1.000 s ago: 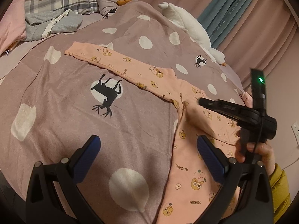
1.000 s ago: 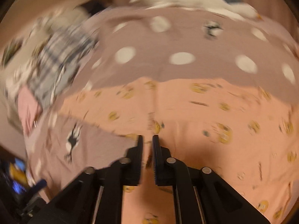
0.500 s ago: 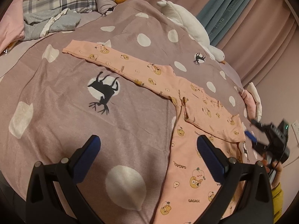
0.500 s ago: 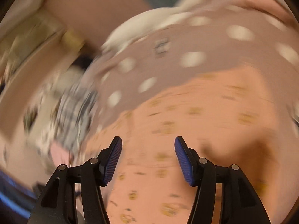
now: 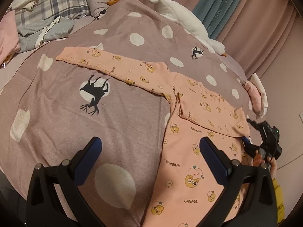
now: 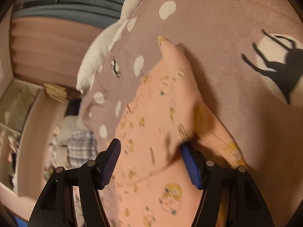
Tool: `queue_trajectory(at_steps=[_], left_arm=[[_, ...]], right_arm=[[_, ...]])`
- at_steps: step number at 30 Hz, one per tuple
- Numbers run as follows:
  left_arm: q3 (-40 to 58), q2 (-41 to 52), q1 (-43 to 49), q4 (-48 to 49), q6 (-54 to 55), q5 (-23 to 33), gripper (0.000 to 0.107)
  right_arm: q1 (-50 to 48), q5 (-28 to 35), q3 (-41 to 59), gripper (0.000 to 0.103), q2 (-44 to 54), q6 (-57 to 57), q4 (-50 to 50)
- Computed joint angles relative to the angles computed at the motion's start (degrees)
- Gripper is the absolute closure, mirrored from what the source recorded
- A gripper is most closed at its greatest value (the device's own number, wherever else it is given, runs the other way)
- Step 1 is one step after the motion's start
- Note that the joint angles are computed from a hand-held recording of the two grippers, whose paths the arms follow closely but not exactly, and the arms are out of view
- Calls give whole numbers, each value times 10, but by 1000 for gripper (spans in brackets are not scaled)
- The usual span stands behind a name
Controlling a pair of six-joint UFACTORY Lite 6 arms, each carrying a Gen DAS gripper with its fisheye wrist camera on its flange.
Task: Fold small clothes
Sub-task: 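Open the right tool and release the folded sleeve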
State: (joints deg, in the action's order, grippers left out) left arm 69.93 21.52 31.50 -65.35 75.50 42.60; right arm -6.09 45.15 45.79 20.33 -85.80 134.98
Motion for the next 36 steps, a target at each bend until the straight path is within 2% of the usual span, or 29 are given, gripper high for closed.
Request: queue_trajectory(at_steps=[5,8,9,11,14,18,21,24,28,31,33,36], left_arm=[[-7,-5,-12,-2,9,-10,4],[2,7,-18,0,-1,-11,4],[3,10,-19,1,-3,-8,4],[1,10,-21,-1,-3,-6,4],[-6,4,-22,0,5,-10,4],[3,11,-23,3,-5,-12,4],[5,11,-26,2,-4,-15,4],[12,16,-36,-1,1,-22,4],[35,32,-53,8,-11,-35,4],[56,46,-58,15,-17,-32,4],[71,58,-59,17,-19,-35,4],[94,80,-61,21,-30,-40,4]], right_arm=[[-11,-19,-86,38,-93,-104,158],[-81,47,-102,38,-74,-31,67],[-98,51,-104,38,-66,-17,48],[-109,29,-120,38,-78,-32,71],[-140,73,-143,37,-78,-24,65],[-113,-16,-143,33,-157,-61,63],[-75,-62,-81,32,-151,-83,29],[-45,-78,52,32,-45,-21,-72],[-38,-86,188,32,72,57,-158],[-72,-111,218,32,115,78,-155],[-99,-106,219,36,130,92,-145],[-120,-141,160,36,69,27,-93]])
